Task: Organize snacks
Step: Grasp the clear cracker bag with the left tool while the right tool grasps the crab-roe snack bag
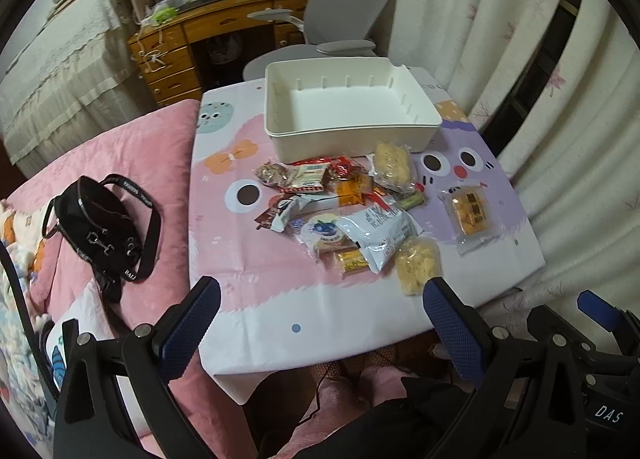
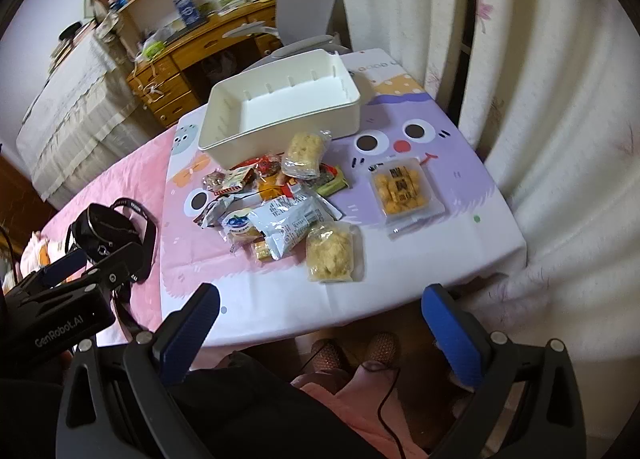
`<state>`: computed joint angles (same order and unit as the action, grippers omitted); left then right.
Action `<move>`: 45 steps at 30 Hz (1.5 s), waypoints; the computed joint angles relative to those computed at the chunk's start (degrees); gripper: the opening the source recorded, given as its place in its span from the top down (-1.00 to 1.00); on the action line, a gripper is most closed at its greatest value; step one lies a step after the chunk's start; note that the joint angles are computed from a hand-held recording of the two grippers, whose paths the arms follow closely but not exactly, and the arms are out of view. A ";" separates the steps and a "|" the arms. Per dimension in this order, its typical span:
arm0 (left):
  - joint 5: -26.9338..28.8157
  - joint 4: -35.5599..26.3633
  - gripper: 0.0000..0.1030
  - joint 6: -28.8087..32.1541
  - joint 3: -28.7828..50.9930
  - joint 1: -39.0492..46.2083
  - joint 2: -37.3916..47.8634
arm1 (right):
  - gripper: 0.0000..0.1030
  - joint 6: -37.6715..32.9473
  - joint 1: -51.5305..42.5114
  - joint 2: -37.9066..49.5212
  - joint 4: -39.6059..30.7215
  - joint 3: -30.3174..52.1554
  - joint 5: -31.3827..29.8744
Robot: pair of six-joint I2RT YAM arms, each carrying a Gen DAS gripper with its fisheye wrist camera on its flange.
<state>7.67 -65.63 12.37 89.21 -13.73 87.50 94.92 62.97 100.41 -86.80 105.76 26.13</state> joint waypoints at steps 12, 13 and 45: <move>0.83 -1.77 -0.96 -1.71 3.51 -3.54 5.82 | -0.96 6.23 -0.39 -4.86 -0.46 -7.09 0.48; 0.32 -1.84 -0.96 -2.87 3.76 -4.18 6.61 | -0.96 5.77 -1.01 -6.01 0.70 -8.83 0.10; -3.24 10.08 -0.84 -32.91 4.32 -22.06 34.20 | -0.96 -56.68 -52.55 -15.45 38.09 -48.17 -45.42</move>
